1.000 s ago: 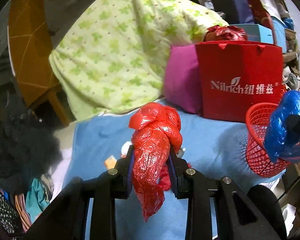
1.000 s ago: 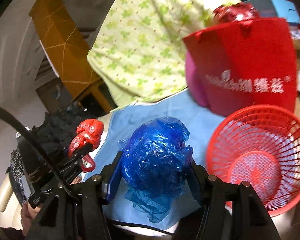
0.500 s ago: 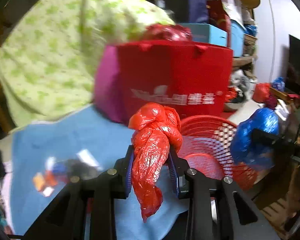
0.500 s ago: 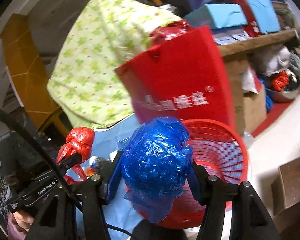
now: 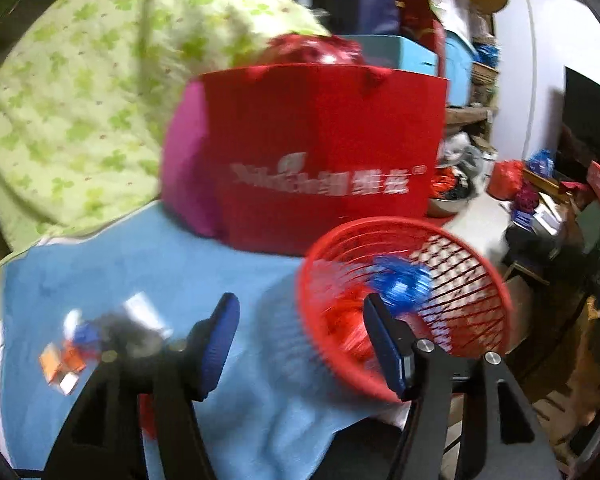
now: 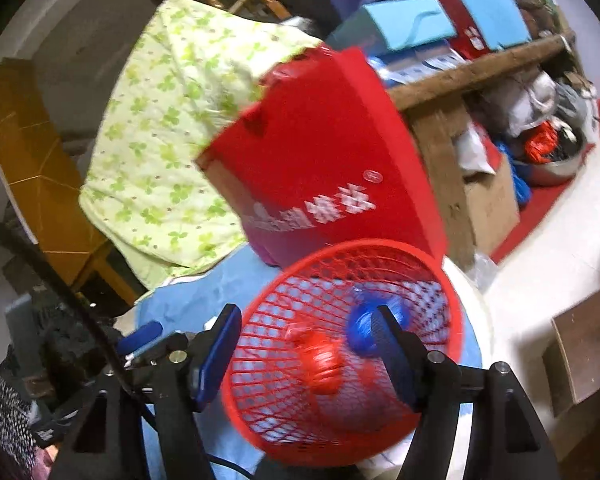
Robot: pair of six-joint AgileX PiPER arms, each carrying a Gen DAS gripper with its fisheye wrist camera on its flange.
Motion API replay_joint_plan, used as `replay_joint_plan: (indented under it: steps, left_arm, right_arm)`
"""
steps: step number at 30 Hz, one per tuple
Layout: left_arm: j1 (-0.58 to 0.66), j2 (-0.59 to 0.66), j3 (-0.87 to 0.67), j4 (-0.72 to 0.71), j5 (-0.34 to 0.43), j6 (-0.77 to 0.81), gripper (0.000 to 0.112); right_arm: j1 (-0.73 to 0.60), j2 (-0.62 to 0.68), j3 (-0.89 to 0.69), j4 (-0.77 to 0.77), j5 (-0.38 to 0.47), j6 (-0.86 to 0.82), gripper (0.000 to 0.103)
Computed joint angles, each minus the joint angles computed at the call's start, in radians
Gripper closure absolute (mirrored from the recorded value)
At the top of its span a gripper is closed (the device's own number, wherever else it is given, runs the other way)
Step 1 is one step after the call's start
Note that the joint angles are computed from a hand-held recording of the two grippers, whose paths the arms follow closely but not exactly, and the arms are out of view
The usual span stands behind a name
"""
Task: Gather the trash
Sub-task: 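Carry both bags to the red mesh basket and open both tools over it, then grasp the orange-and-white box with the left tool while the right tool grasps the red mesh bag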
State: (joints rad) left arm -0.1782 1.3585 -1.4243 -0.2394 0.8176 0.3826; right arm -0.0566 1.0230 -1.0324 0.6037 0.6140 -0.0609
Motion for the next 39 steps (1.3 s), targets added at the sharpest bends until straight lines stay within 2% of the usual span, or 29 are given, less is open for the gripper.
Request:
replay_joint_plan:
  steps: [3,8,12,14,18,20,25,29,32,35,39]
  left_arm:
    - [0.144,-0.053,0.082,-0.061,-0.014,0.096,0.045]
    - [0.522,-0.065,0.182,-0.226,0.001,0.324,0.045]
    - [0.747,0.009,0.182,-0.233,-0.039,0.362,0.045]
    - [0.835,0.059,0.158,-0.257,-0.041,0.383,0.045]
    - [0.943,0.165,0.085,-0.285,-0.038,0.396,0.045]
    - [0.945,0.204,0.049,-0.28,-0.037,0.371,0.045]
    - [0.907,0.338,-0.102,-0.256,-0.004,0.285,0.041]
    - [0.832,0.459,-0.24,-0.209,0.012,0.177,0.04]
    - [0.772,0.569,-0.376,-0.141,0.027,0.077,0.04]
    - [0.738,0.685,-0.536,-0.09,0.09,-0.01,0.04]
    - [0.712,0.855,-0.797,-0.051,0.233,-0.117,0.039]
  right_arm:
    - [0.163,0.002,-0.032,-0.129,-0.071,0.105,0.032]
    - [0.402,0.078,-0.105,-0.276,-0.149,0.226,0.028]
    - [0.557,0.231,-0.218,-0.362,-0.136,0.309,0.028]
    - [0.596,0.325,-0.271,-0.328,-0.122,0.288,0.028]
    - [0.593,0.554,-0.391,-0.104,-0.05,0.153,0.028]
    - [0.582,0.649,-0.436,-0.018,-0.017,0.116,0.028]
    - [0.568,0.85,-0.55,0.052,0.016,0.128,0.028]
    - [0.554,0.945,-0.632,0.084,0.022,0.09,0.028]
    - [0.543,1.016,-0.718,0.113,0.067,0.091,0.028]
    - [0.531,1.118,-0.868,0.101,0.161,0.145,0.028]
    - [0.541,1.27,-1.149,0.055,0.306,0.227,0.028]
